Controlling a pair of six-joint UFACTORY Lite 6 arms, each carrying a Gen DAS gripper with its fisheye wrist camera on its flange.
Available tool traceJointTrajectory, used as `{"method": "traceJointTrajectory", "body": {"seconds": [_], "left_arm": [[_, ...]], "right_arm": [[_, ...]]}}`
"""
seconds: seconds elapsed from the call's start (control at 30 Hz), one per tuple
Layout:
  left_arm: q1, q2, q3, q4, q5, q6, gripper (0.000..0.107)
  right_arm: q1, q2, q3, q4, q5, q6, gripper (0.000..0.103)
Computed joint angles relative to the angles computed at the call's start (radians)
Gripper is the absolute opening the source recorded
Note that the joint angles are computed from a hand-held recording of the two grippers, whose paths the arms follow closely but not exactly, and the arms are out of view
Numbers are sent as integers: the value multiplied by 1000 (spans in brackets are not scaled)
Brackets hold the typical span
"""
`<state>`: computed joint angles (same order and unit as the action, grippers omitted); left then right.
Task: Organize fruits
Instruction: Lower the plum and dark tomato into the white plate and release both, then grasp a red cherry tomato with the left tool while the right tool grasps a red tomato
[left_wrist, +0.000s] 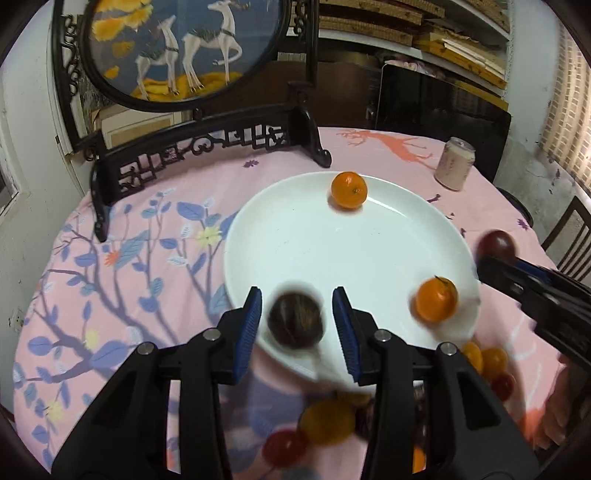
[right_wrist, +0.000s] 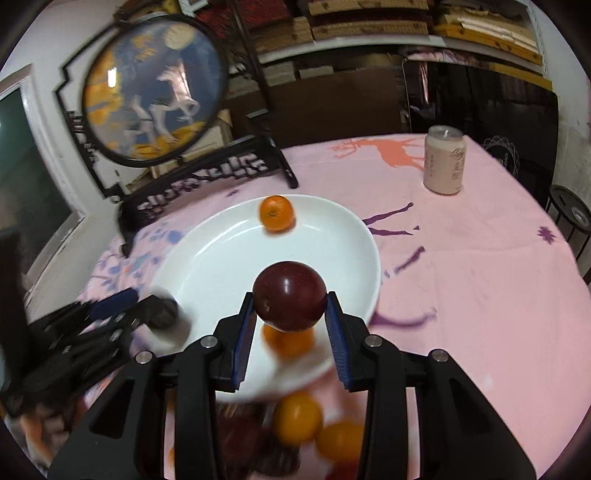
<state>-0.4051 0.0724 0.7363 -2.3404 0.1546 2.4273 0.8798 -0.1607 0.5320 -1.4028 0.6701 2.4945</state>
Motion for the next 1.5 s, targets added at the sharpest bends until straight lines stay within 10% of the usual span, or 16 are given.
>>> {"method": "traceJointTrajectory", "body": {"seconds": [0.4, 0.6, 0.8, 0.97, 1.33, 1.5], "left_arm": [[33, 53, 7, -90, 43, 99, 65], [87, -89, -154, -184, 71, 245, 67], [180, -277, -356, -41, 98, 175, 85], [257, -375, -456, 174, 125, 20, 85], [225, -321, -496, -169, 99, 385, 85], [263, -311, -486, 39, 140, 201, 71]], "right_arm": [[-83, 41, -30, -184, -68, 137, 42], [225, -166, -147, 63, 223, 148, 81], [658, -120, -160, 292, 544, 269, 95], [758, -59, -154, 380, 496, 340, 95], [737, 31, -130, 398, 389, 353, 95], [753, 18, -147, 399, 404, 385, 95]]}}
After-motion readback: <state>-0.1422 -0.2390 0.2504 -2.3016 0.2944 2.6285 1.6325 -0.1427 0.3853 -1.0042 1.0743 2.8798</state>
